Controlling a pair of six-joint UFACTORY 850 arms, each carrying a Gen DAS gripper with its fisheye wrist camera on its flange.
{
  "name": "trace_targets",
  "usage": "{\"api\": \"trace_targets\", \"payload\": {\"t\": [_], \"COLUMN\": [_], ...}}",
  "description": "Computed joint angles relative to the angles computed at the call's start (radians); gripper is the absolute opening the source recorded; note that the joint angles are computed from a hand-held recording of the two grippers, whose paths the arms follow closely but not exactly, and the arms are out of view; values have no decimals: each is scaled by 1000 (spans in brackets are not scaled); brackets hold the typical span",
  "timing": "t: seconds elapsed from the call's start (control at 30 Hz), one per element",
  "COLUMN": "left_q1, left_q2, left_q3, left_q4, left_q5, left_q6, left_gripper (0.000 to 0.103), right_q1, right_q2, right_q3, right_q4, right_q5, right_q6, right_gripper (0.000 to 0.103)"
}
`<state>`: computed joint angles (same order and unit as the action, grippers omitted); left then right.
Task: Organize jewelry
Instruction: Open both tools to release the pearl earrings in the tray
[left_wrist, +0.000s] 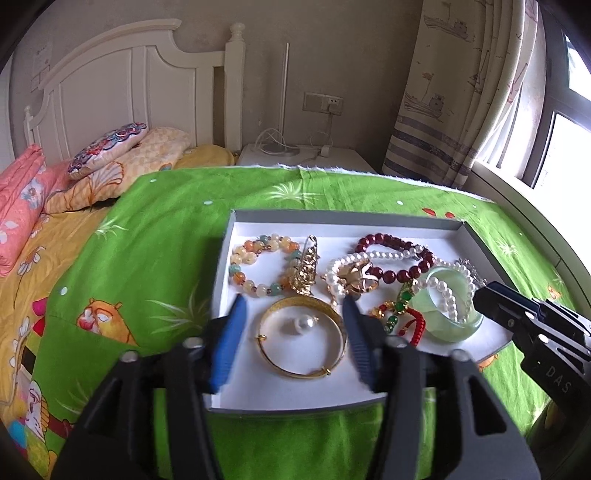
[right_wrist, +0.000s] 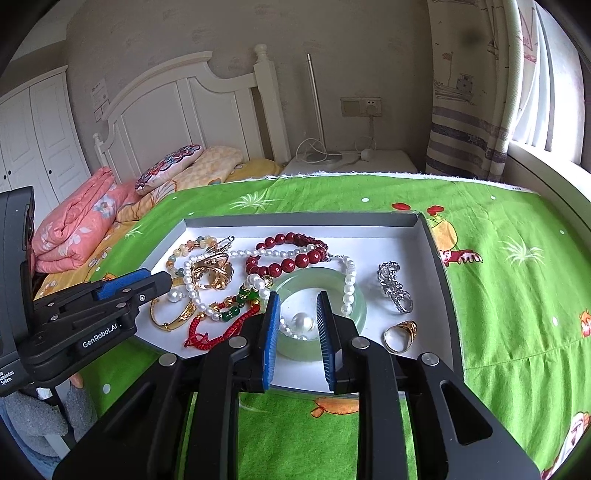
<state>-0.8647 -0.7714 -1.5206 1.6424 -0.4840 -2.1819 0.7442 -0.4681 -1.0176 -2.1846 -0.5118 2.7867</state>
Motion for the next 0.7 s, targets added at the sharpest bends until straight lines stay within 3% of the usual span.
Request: {"api": "trace_targets", "payload": {"t": [0.03,0.07,0.13,0.23,0.43,0.6,0.7], "left_q1": [-6,-12,-18,-24,-46,-65,-77], "left_q2": [8,18,39,71,132,113,68], "left_q3": [13,28,57,78,87,64,43], "left_q4": [38,75,123,125,116,125,102], "left_q5": [-32,-61,-93,-126,-230,-300,-308], "left_q6": [-46,-91,-152,-157,-175,-220,-181], "left_gripper": [80,83,93,99,101,101,101], "right_q1": [0,1,7,13,31,56,55], "right_q2": [3,9,25,53,125,106,68], "right_q3": [6,15,44,67,104,118,104], "right_q4": [-14,-37,-96,-86,-16,44,87], "right_q5": [-7,-21,-65,-98,-213,-363,-347], "right_q6": [16,41,104,94,8,27,39], "right_gripper": [37,49,55,60,86,87,87]}}
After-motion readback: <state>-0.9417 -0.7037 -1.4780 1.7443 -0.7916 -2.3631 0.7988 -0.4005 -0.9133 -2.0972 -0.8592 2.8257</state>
